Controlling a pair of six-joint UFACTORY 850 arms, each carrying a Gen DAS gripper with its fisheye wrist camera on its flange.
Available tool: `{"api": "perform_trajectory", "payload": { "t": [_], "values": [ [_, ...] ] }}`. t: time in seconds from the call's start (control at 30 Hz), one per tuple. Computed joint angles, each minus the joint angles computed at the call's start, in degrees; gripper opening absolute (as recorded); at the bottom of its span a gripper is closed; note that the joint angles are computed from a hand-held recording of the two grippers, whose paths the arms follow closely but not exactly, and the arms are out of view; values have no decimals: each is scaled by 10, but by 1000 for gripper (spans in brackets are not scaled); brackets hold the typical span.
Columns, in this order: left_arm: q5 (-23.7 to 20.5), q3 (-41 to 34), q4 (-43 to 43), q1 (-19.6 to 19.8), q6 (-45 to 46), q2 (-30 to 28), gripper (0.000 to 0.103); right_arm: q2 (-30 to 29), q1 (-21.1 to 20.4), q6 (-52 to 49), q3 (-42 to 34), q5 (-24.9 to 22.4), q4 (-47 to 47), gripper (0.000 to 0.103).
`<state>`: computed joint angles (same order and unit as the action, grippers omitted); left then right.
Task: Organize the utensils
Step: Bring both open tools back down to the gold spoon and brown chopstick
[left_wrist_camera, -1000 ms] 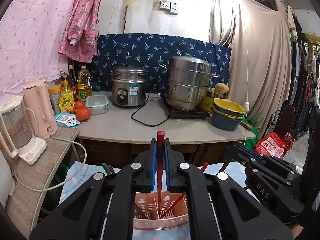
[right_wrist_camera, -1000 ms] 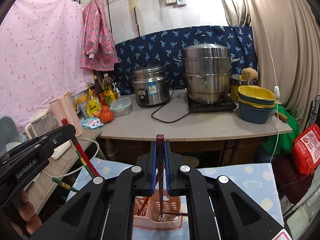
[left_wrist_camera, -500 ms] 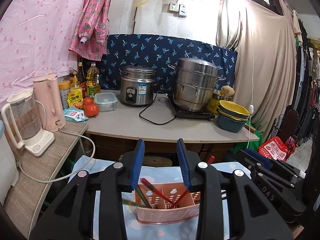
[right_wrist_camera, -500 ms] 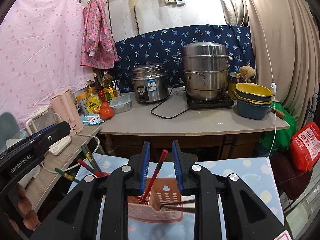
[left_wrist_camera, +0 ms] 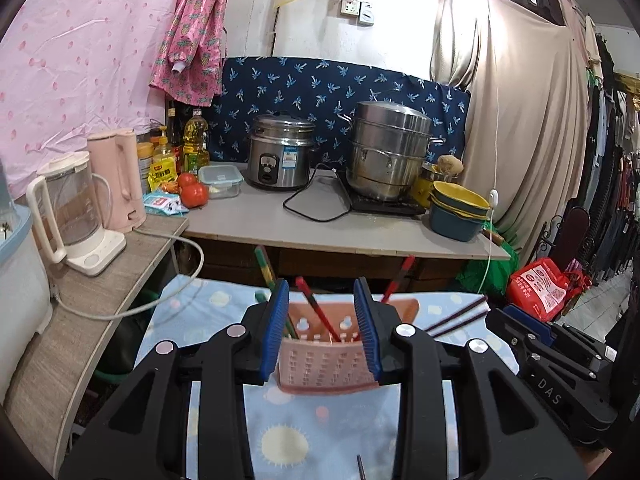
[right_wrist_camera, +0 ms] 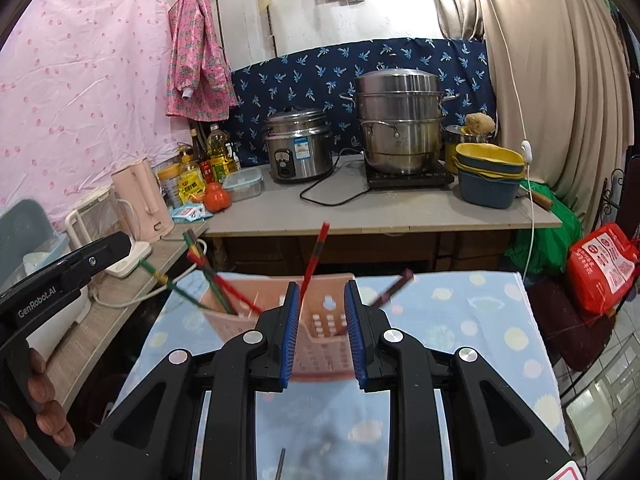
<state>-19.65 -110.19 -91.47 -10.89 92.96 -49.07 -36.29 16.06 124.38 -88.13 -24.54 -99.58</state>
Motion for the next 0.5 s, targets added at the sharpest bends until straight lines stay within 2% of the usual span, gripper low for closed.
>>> {"api": "perform_trajectory", "payload": {
  "t": [0.13, 0.3, 0.5],
  "values": [
    [-6, 76, -54, 5, 64, 35, 32, 23, 18, 22, 52, -12, -6, 23],
    [-15, 166, -75, 14, 101, 68, 32, 50, 43, 77, 127, -5, -24, 23],
    [-2, 266, -117, 22, 164, 96, 32, 66, 76, 161, 205, 14, -48, 23]
  ]
}}
